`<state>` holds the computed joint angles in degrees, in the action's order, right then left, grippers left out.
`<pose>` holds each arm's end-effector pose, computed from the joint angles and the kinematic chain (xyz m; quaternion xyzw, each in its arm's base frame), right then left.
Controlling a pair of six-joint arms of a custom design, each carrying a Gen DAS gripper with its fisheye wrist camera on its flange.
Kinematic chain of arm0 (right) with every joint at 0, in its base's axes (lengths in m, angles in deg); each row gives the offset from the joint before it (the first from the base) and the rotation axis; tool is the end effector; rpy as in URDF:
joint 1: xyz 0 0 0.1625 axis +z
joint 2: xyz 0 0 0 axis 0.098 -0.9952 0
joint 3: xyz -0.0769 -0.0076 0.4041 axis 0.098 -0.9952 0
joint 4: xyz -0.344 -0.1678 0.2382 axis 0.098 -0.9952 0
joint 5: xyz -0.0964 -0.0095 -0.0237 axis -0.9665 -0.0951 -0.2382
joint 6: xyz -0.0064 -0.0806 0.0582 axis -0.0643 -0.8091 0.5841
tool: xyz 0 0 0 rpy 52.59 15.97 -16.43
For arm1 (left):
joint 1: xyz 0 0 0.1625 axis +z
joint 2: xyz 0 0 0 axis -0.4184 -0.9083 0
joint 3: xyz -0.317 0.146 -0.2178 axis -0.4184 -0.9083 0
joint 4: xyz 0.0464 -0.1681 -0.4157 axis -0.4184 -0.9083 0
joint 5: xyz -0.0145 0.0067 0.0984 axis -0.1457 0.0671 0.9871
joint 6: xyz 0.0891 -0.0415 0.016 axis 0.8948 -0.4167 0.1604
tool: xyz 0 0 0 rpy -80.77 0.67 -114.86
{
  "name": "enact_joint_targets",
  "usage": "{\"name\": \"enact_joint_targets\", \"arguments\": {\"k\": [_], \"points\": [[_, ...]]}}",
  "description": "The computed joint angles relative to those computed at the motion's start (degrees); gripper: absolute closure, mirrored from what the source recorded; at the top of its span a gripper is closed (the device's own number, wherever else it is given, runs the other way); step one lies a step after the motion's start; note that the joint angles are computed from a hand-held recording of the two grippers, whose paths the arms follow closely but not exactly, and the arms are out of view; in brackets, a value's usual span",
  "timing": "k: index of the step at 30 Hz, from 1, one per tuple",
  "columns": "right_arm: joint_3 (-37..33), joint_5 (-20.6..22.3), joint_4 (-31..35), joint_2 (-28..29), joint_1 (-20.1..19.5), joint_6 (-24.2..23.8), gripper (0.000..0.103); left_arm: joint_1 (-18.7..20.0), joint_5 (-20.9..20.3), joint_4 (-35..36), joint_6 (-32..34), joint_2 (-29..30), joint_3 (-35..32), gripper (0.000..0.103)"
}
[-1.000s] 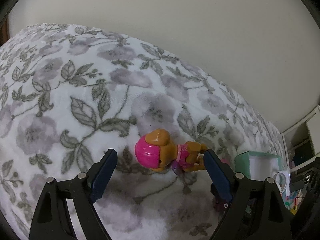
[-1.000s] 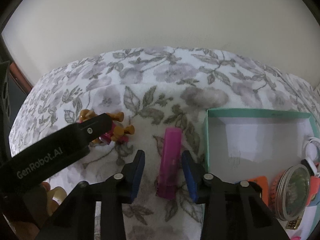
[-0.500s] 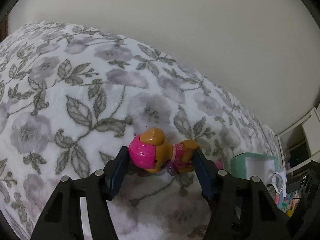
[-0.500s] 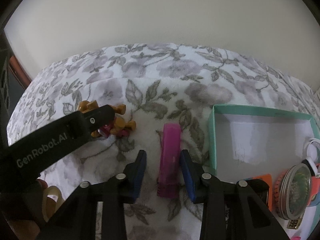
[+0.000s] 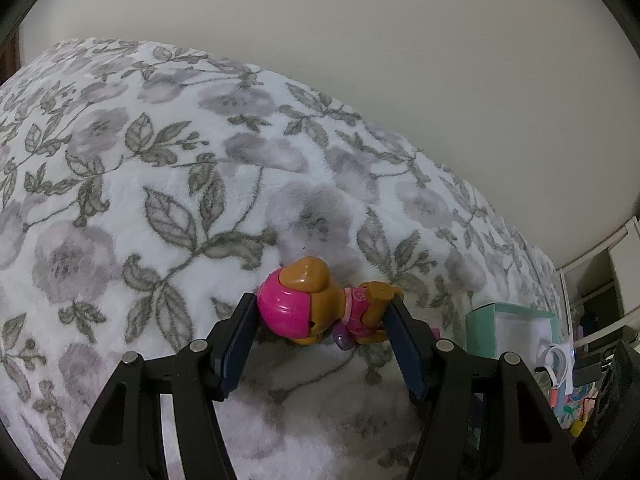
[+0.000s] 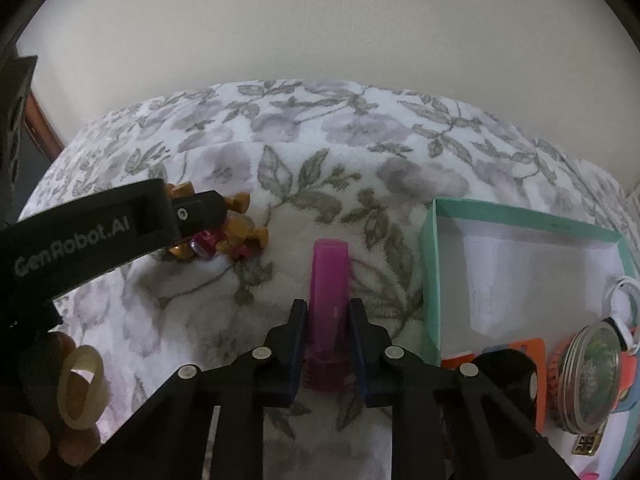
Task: Organize rigid objects
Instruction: 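Lift and carry the figure and pink stick over the tray with both tools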
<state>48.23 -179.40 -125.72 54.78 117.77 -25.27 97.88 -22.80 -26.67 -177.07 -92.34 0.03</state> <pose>0.3943 -0.4993 -0.1153 0.0089 -0.8950 0.2844 0.3434 0.0024 -0.5863 0.3045 0.1374 0.9561 -0.1897 0.1760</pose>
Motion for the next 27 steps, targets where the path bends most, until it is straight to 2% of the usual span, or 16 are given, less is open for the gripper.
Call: {"name": "enact_joint_targets", "arguments": {"k": [9,19,22,27], "points": [[1.6,3.0,-2.9,-1.0,-0.2,-0.6,0.082,-0.7,-3.6,2.9,-2.6,0.3,-1.1,0.038],[2.1,2.5,-3.8,-1.8,0.6,-1.2,0.082,-0.7,-4.0,5.0,-4.9,0.8,-2.1,0.038],[2.6,2.7,-5.5,-2.4,0.9,-2.2,0.082,-0.9,-2.9,5.1,-5.0,0.6,-2.1,0.038],[4.1,2.2,-8.4,-4.0,1.8,-3.1,0.082,-2.5,-3.2,4.6,-4.4,-0.7,-1.3,0.038]]}}
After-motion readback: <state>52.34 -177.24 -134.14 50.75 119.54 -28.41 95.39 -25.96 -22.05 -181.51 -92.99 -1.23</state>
